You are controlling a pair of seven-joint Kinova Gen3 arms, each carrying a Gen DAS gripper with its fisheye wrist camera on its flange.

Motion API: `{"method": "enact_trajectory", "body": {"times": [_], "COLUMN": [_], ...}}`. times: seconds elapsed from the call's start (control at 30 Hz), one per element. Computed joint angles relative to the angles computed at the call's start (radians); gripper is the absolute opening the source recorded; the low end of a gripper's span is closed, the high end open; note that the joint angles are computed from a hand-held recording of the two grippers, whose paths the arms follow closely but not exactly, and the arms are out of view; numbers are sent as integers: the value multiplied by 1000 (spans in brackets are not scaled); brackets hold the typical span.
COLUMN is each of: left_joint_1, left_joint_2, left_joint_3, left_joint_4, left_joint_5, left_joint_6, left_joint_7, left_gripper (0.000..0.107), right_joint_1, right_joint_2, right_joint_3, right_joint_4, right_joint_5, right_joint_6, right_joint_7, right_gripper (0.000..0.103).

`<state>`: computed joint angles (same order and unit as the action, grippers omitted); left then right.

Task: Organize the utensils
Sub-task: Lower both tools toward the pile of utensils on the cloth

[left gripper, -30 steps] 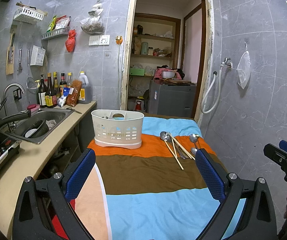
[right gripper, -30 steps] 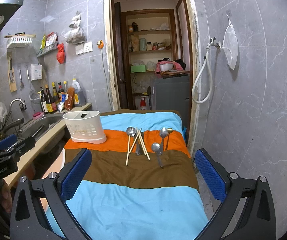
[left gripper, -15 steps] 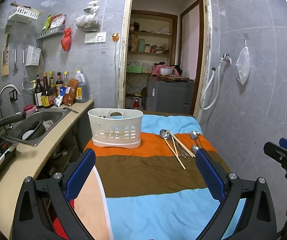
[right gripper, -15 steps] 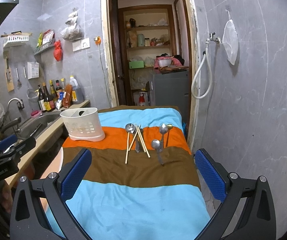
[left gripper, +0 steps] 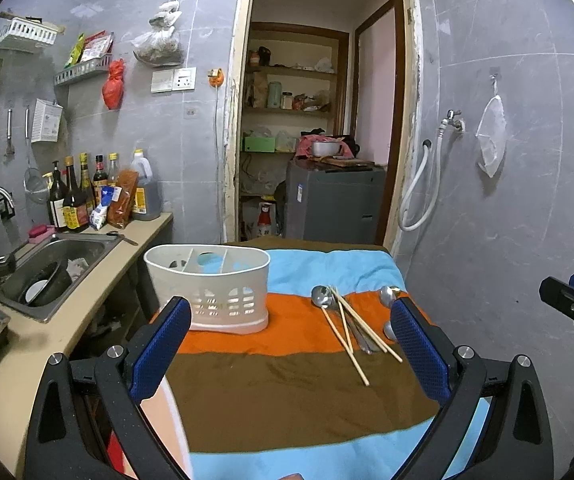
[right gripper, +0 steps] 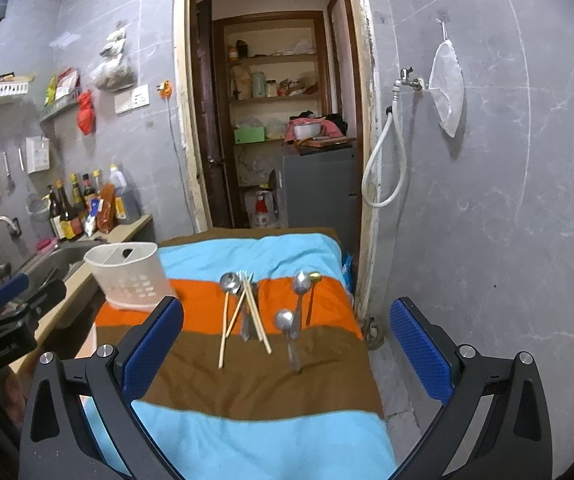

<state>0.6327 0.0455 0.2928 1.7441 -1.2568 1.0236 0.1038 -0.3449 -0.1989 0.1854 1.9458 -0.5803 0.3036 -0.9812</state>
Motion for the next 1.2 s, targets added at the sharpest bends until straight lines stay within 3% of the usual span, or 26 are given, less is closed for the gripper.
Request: {"method": "enact_trajectory", "body": {"times": [0.1, 0.17, 0.47, 0.57, 0.77, 0.9, 1.07, 1.2], "left_joint_1": [-20, -27, -40, -60, -86, -105, -127, -151], "left_joint_2": [40, 78, 288, 361, 474, 534, 591, 619], "left_joint_3": [-23, -45, -167, -198, -247, -271, -295, -311], "left_joint_4": [-39, -79, -298, -371, -490, -550, -613, -640], "left_joint_5": [8, 22, 150, 208, 332, 417, 519, 608], "left_joint_6": [-39, -58, -134, -153, -158, -173, -196, -220], "left_joint_7": [-11, -27, -168, -237, -332, -387, -455, -500], "left_gripper": [98, 98, 98, 98, 98, 97, 96, 87], "right_joint_1": [-71, -36, 380, 446, 442, 442, 427, 457], "right_joint_2": [54, 99, 392, 500, 684, 782, 882, 952], "right_joint_3": [93, 84, -215, -270, -245, -256, -279, -353], "right_joint_4": [-45, -84, -325, -407, -598, -723, -873, -971], "right_joint_5": [-94, -163, -454, -490, -395, -262, -85, 17], "right_joint_6": [10, 34, 215, 261, 367, 419, 504, 573], "right_joint_7": [122, 203, 569, 643, 549, 421, 275, 211], "right_gripper": [103, 103, 103, 101, 83, 73, 51, 48]}}
